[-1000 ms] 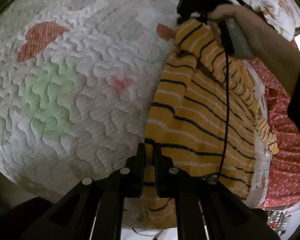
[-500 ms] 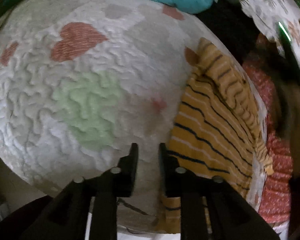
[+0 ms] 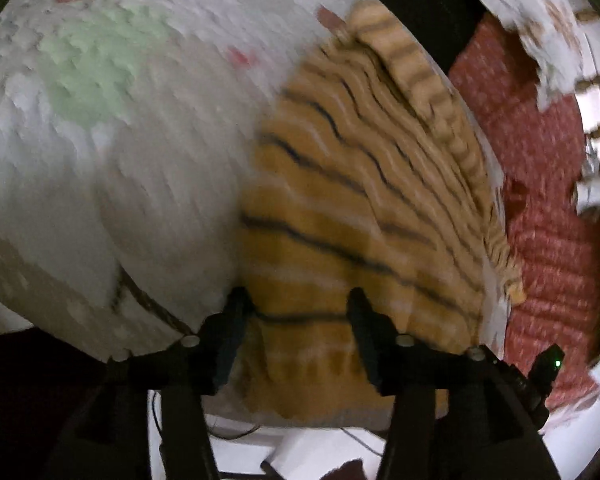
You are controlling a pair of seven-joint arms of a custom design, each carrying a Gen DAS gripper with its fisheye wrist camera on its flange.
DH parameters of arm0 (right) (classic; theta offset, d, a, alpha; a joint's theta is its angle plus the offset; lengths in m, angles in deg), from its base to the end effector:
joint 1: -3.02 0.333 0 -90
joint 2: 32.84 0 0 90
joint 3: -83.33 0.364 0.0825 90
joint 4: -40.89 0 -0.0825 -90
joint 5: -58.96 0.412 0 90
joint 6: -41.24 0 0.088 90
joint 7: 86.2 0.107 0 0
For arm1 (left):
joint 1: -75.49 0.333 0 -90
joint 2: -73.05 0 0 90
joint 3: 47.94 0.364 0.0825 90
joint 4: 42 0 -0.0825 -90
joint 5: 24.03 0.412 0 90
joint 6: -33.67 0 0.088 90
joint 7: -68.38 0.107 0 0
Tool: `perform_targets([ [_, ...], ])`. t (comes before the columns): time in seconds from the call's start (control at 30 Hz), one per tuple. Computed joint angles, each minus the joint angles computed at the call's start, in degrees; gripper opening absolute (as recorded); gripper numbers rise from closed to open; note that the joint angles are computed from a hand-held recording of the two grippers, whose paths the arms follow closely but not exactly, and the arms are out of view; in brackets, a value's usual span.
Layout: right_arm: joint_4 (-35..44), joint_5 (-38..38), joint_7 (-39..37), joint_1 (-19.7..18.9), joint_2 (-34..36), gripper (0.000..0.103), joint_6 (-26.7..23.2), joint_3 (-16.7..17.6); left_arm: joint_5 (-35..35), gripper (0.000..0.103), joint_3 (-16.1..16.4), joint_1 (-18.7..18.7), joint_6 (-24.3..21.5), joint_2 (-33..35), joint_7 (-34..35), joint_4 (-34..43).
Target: Fold small clothes
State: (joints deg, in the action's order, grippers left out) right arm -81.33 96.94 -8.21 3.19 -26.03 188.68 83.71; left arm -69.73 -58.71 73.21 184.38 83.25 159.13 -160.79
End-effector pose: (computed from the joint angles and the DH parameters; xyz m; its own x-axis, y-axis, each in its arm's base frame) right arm 0.6122 -0.0044 0.4128 -0.1966 -0.8805 -0.4314 -0.9020 0.3349 -0.2725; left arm 0.6228 -0.1219 0.4103 0.2742 -0.7682 0.5785 -0.8878 -0.4334 -0.1548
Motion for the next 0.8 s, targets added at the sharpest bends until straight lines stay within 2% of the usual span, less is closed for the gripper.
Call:
perform_targets([
  [0.07,-1.68,6.20,-4.77,-0.38,-0.66,0.059,0.02,0.96,0.33,0.068,-0.58,-0.86,1.15,-0.05,0.51,-0.81],
  [0.13,-2.71,8.03,-6.99,0.36,-1.20,0.065,1.43,1.24,3.08,0.083,-0.75,-2.22,3.55,-0.05,0.24,-1.28],
  [0.17,-2.83,10.15,-9.51,0.69,-1.46,0.068,1.43,1.60,5.20,0.084,-0.62,-2.94,4.18,0.15,-0.79,-1.19],
  [0.23,-3.13,14.41,-13.57,0.79,-2.01,0.068,-2.25,1.42,12.91,0.085,0.52,-4.82,4.05,0.41,-5.91,-0.99],
  [0.27,-3.68,15.59,-14.19,1.23,-2.39,0.068,-3.42,1.40,18.95,0.085,1.54,-6.29,3.05,0.65,-10.15,-0.52],
  [0.3,-4.50,14.86,-13.66,2.21,-2.69,0.068,-2.72,1.54,23.43,0.075,2.26,-7.21,2.21,0.64,-13.45,-0.27],
  [0.33,-5.14,13.43,-13.06,3.40,-2.65,0.068,-0.58,1.80,27.71,0.060,2.88,-8.08,0.79,0.69,-16.89,0.38],
  [0.37,-5.91,10.05,-11.95,4.55,-3.02,0.062,2.05,1.91,30.23,0.052,3.06,-8.31,-0.78,0.78,-18.97,1.14],
  [0.4,-6.08,6.43,-9.83,5.25,-3.19,0.051,2.93,1.73,30.28,0.033,2.62,-7.86,-2.33,0.92,-19.27,2.02],
  [0.43,-5.87,6.27,-9.91,5.82,-3.13,0.018,2.26,0.95,28.51,0.008,1.81,-7.03,-3.93,1.07,-18.35,2.91],
  [0.47,-5.03,10.12,-11.46,4.38,-3.03,0.012,-1.22,1.07,26.95,0.009,1.19,-6.34,-5.92,1.38,-17.99,4.10],
  [0.5,-5.06,11.94,-11.75,3.88,-3.32,0.012,-2.56,0.58,29.41,0.008,1.80,-6.95,-7.65,1.24,-20.62,4.94],
  [0.63,-6.84,11.73,-11.66,3.25,-5.97,0.011,-4.26,-1.02,36.78,0.008,1.85,-8.47,-12.08,-0.23,-25.33,5.92],
  [0.8,-9.16,8.69,-9.52,3.74,-8.84,0.009,-4.83,-2.42,36.80,0.008,0.81,-8.37,-13.23,-4.04,-26.28,1.74],
])
